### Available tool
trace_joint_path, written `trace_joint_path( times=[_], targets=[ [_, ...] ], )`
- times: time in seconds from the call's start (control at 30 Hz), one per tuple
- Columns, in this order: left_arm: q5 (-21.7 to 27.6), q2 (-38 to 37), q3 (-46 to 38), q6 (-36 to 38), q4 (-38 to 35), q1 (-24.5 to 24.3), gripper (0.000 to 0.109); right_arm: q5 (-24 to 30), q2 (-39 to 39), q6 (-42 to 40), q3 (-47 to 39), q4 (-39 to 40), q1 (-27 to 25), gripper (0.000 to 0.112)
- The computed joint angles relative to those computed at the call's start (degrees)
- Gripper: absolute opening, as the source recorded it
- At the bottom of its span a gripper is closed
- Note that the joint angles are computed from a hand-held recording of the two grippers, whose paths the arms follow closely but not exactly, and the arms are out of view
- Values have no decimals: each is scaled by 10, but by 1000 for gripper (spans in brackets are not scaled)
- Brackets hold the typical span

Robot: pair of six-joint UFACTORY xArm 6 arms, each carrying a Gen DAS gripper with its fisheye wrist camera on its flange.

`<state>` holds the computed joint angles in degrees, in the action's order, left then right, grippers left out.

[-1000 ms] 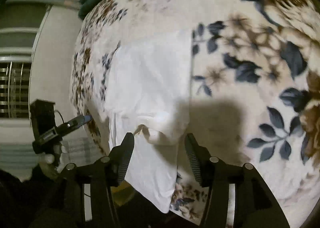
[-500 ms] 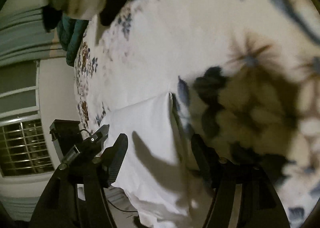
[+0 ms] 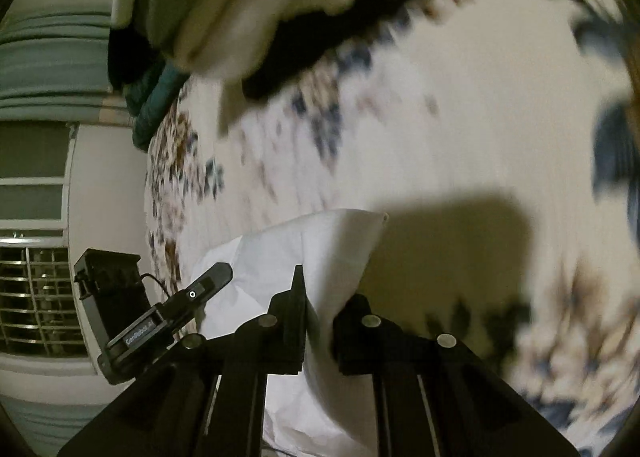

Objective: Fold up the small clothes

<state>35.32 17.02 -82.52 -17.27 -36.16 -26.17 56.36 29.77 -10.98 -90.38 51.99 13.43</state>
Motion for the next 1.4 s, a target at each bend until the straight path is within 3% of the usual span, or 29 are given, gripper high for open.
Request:
trace_joint_path(
  times=[0.1, 0.2, 0.27, 0.3, 0.4, 0.5, 0.77, 0.87, 0.93, 1.1, 1.3, 1.4],
  targets=[
    [73, 41, -52, -16, 8, 17, 19, 27, 52, 80, -89, -104, 4, 17],
    [47, -13, 10, -42, 65, -1, 28, 33, 24, 86, -64, -152, 13, 26],
    [24, -55, 59, -66, 84, -14, 31, 20, -28, 70, 2, -186, 28, 46],
    [12, -84, 93, -94, 97, -25, 35, 14, -53, 60, 38, -197, 33, 50],
    [27, -127, 144, -171, 177, -49, 37, -5, -129, 56, 159, -239, 54, 52],
    [42, -155, 186, -216, 208, -66, 38, -26, -178, 89, 246, -274, 69, 52],
    [52, -259, 253, -296, 254, -91, 38, -42, -279, 101, 342, -226, 52, 52],
    [64, -328, 301, -339, 260, -114, 45, -14, -333, 94, 386, -183, 35, 56],
    [77, -373, 343, -367, 247, -132, 58, 17, -372, 93, 426, -157, 28, 56],
    [65, -458, 458, -420, 190, -179, 59, 60, -443, 95, 546, -115, 21, 56],
    [-5, -458, 523, -417, 130, -221, 59, 16, -446, 73, 627, -38, 63, 56],
    [0, -436, 503, -449, 185, -235, 57, -15, -438, 69, 638, -12, 90, 56]
  ],
)
